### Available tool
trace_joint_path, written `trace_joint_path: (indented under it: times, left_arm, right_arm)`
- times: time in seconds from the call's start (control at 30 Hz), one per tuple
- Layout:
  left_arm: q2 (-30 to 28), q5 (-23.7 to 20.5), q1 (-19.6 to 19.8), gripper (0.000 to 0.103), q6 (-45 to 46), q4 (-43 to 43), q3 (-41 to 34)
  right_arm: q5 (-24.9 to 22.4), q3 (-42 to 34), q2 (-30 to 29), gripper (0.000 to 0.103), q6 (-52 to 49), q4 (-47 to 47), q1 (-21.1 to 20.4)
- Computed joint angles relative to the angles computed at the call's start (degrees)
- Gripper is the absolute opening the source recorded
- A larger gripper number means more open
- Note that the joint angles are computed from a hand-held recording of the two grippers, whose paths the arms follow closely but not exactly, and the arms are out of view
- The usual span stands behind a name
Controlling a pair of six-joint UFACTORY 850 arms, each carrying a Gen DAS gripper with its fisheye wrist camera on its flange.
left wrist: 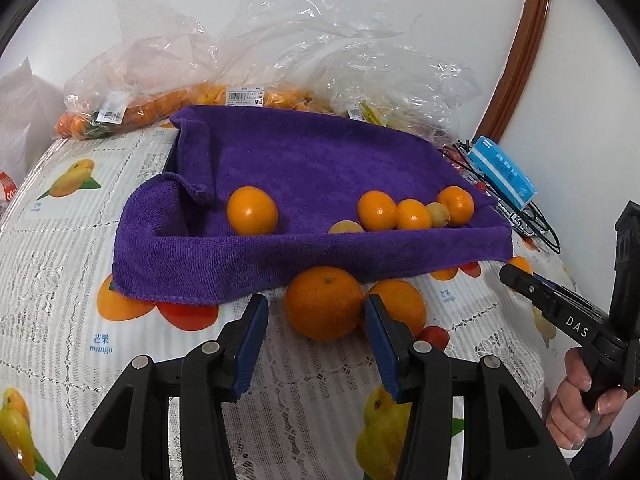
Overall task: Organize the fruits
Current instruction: 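Close the left gripper on a large orange in front of the towel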
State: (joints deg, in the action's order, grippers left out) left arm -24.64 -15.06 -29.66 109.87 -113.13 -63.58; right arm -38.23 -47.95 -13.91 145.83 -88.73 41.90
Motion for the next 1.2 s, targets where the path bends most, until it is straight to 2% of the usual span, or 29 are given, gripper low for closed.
trace_joint_path:
  times: [0.47,1.03,1.1,1.17,1.2]
  left_arm:
    - [-0.3,0.5,0.0,0.054,-1.5,0.5,-0.4]
    - [-0.3,0.8,-0.1,0.054,0.2,-1.1,-0.3]
    - [-0.3,0.3,0.0,0.052,0.4,-1.1,-0.2]
    - [-0.3,-2.0,0.6,0.04,-0.9,0.5,0.0]
    - [-0.3,-3.1,0.8,0.039,-1.5,1.3,0.1]
  right_arm:
    - [0.9,-0.4,-0.3,0.033,-1.2,0.7,-0.2]
    - [1.0,-0.4,-0.2,0.033,-1.2,0.7,-0.2]
    - [1.0,-0.4,-0.2,0.033,-1.2,0.7,-0.2]
    - [0.9,-0.4,-0.2,0.033,-1.3,0.8,-0.2]
    - [1.0,-0.4,-0.2,0.033,-1.3,0.8,-0.2]
